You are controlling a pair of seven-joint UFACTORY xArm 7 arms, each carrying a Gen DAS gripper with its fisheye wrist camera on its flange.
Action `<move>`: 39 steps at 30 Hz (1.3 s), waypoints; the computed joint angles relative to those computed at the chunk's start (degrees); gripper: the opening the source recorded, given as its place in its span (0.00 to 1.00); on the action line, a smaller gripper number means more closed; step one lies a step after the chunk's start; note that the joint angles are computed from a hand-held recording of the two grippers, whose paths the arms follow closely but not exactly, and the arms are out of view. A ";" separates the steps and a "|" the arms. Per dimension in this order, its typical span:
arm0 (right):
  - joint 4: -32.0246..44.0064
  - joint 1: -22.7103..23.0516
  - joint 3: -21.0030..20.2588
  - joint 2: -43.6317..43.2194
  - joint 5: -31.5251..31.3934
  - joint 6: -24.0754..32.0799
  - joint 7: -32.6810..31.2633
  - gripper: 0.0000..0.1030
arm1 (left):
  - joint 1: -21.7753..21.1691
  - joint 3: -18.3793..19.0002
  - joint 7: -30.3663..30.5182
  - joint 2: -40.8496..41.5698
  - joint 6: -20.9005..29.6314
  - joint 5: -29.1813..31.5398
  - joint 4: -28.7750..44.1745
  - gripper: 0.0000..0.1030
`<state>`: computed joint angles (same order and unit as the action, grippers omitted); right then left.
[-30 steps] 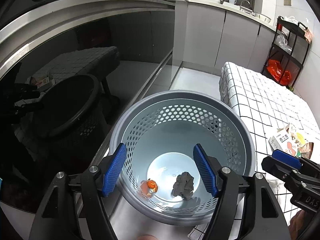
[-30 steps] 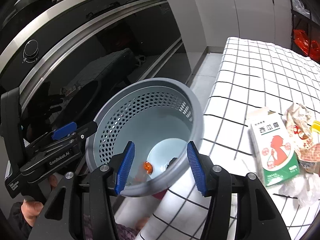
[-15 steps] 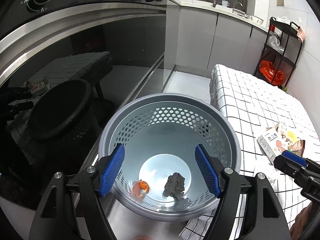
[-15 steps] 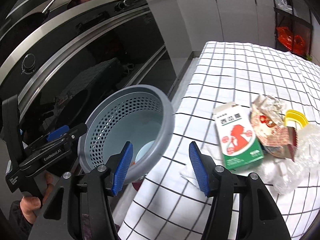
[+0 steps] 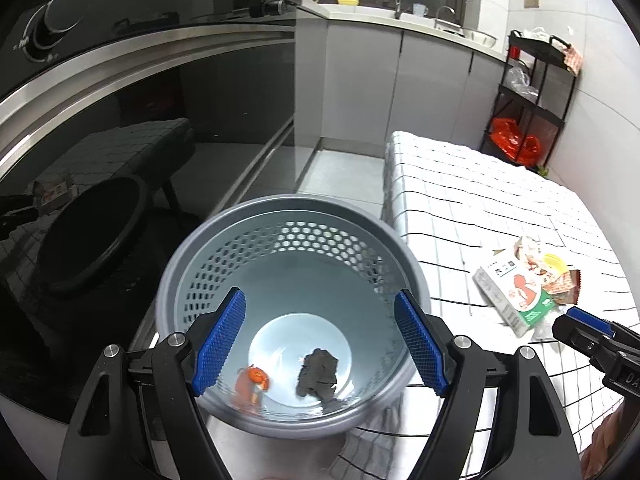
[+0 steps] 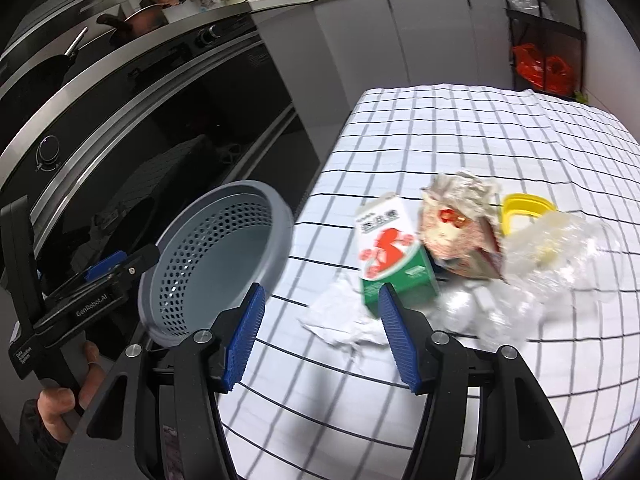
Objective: Collect trash
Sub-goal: 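Move both open tools back from the basket toward the table trash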
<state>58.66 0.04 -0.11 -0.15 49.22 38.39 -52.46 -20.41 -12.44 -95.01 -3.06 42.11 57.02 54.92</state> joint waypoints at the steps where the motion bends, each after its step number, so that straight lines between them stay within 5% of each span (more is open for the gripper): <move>1: -0.21 -0.27 -0.26 -0.20 -0.06 -0.02 -0.01 0.55 | -0.12 -0.13 -0.02 0.45 -0.22 0.22 0.45 0.74; 39: -2.71 -7.78 -5.58 -1.93 -1.72 -2.60 -1.96 0.62 | -10.23 4.28 4.39 14.38 -1.47 0.91 15.35 0.82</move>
